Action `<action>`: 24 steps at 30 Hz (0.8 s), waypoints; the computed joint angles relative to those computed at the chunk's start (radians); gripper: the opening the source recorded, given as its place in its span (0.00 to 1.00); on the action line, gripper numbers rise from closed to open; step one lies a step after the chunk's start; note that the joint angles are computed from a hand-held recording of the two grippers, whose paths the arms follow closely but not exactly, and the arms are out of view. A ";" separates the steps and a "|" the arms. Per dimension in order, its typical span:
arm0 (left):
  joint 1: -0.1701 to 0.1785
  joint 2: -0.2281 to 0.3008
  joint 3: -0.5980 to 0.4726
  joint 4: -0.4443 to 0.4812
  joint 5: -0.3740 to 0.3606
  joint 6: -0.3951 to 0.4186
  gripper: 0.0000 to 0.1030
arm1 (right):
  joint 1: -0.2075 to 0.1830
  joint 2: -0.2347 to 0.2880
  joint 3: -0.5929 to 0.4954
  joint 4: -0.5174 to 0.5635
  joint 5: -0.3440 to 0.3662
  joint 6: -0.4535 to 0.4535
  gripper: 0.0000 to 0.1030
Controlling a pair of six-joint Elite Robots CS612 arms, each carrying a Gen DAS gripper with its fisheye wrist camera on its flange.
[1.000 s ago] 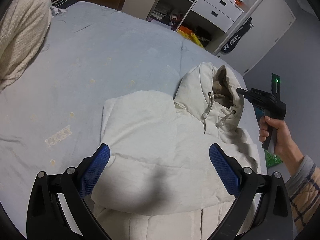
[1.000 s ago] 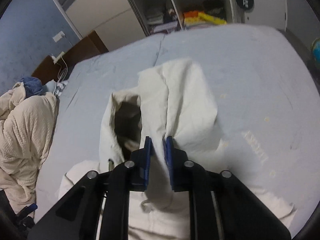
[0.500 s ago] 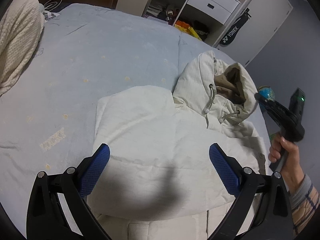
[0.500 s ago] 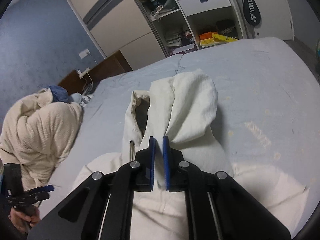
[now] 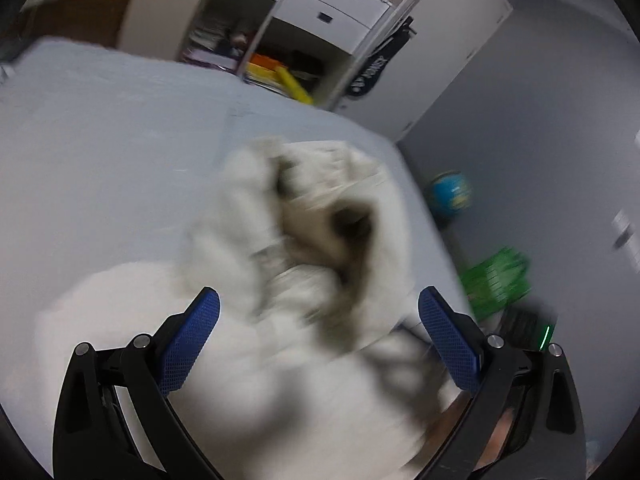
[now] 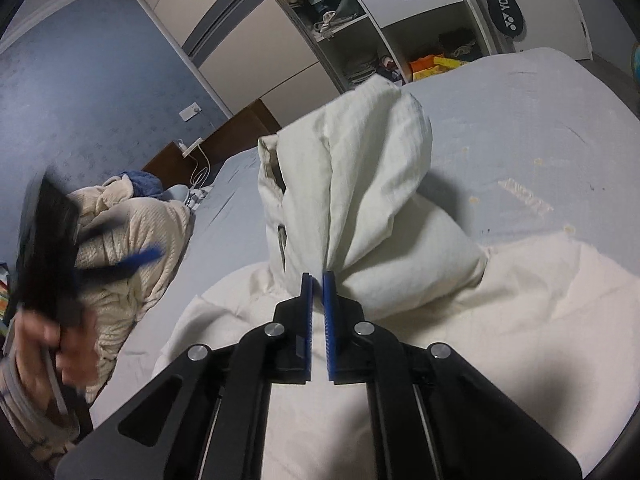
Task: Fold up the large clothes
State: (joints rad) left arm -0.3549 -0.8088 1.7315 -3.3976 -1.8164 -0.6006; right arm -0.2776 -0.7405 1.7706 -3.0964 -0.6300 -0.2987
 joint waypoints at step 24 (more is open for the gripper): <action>0.033 0.389 -0.683 0.305 -0.300 -0.456 0.88 | -0.068 -0.066 0.174 0.018 -0.033 0.022 0.00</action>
